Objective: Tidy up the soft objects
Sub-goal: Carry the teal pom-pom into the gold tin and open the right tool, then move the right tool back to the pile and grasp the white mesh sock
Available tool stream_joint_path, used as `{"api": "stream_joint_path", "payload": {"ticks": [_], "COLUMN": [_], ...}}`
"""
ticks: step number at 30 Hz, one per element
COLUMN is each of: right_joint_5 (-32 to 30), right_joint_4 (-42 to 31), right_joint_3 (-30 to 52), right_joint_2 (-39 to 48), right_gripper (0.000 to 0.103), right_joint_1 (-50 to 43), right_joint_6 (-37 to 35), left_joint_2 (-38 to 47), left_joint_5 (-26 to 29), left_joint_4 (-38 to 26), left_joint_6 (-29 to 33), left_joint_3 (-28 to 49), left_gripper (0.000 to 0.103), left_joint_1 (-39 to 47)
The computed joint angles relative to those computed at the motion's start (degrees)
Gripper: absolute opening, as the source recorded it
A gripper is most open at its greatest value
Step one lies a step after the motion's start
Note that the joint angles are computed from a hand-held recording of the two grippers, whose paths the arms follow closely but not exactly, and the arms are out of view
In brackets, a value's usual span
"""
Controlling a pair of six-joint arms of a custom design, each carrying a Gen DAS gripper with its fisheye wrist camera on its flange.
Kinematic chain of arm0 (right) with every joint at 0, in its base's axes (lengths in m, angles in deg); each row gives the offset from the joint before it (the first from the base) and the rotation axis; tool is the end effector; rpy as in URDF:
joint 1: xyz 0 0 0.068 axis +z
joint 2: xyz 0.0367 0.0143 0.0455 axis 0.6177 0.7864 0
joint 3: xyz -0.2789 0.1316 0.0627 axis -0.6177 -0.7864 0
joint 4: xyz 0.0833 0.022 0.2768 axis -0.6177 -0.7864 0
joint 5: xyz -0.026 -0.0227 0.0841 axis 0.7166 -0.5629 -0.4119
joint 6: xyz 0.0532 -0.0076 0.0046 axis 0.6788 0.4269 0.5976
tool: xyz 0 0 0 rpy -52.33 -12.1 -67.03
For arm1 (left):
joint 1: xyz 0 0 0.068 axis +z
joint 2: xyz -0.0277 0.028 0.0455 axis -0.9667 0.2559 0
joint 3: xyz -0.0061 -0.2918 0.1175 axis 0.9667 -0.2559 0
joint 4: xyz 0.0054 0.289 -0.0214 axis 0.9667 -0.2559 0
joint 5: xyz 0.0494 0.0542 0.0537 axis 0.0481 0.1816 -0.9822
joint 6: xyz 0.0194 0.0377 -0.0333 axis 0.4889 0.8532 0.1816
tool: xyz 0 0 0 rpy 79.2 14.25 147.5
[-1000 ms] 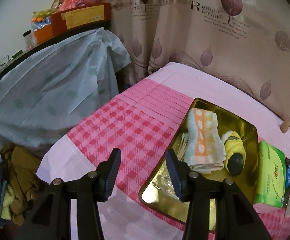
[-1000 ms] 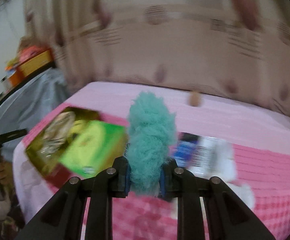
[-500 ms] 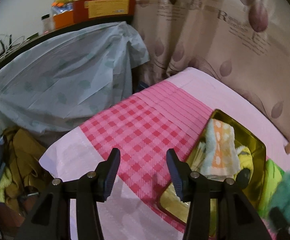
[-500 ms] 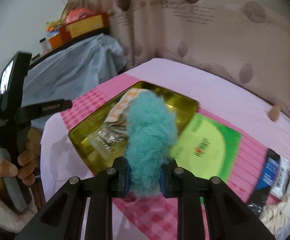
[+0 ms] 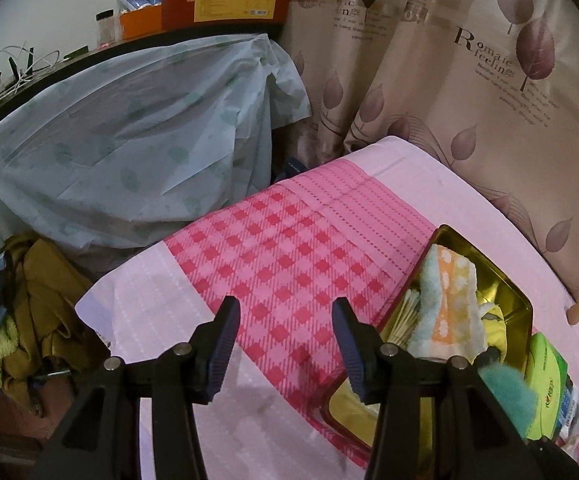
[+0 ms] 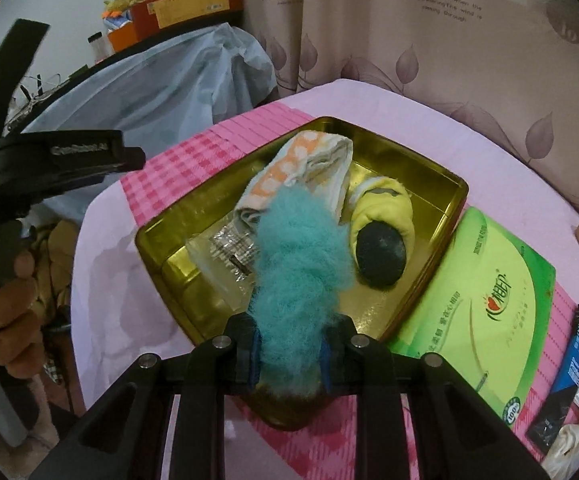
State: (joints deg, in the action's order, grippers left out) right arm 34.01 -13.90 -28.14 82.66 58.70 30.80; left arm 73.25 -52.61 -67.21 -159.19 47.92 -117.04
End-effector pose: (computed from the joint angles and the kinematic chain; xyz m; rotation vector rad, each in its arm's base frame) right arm 0.3150 0.1279 0.1799 -0.8863 2.4352 0.3740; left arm 0.2455 -0.1907 0.1785 -0.9975 2.2694 0.2090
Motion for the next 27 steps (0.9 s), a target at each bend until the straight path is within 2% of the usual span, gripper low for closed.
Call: {"api": "stream_joint_path", "payload": {"ticks": [7, 9, 13, 15, 19, 23, 27], "right_joint_5": [1.1, 1.4, 1.5, 1.7, 1.4, -0.1, -1.7], "right_joint_4": [0.1, 0.7, 1.3, 1.6, 2.2, 2.6, 3.0], "right_joint_3": [0.9, 0.6, 0.3, 0.0, -0.6, -1.5, -3.2], "right_joint_2": [1.6, 1.4, 0.4, -0.3, -2.4, -5.0, -8.6], "right_gripper": [0.026, 0.034, 0.037, 0.046, 0.052, 0.065, 0.065], "right_joint_1": [0.4, 0.5, 0.1, -0.2, -1.0, -2.8, -6.4], "right_joint_6": [0.3, 0.4, 0.7, 0.8, 1.1, 1.8, 1.6], "left_joint_2": [0.2, 0.1, 0.6, 0.7, 0.9, 0.9, 1.1], "left_joint_5": [0.4, 0.4, 0.2, 0.4, 0.0, 0.0, -0.4], "left_joint_4": [0.2, 0.3, 0.5, 0.6, 0.3, 0.2, -0.1], "left_joint_6": [0.5, 0.4, 1.0, 1.3, 1.5, 1.6, 1.6], "left_joint_3": [0.1, 0.1, 0.3, 0.4, 0.8, 1.0, 1.2], "left_gripper": [0.049, 0.049, 0.049, 0.049, 0.049, 0.049, 0.049], "left_joint_1": [0.2, 0.2, 0.2, 0.2, 0.1, 0.0, -0.2]}}
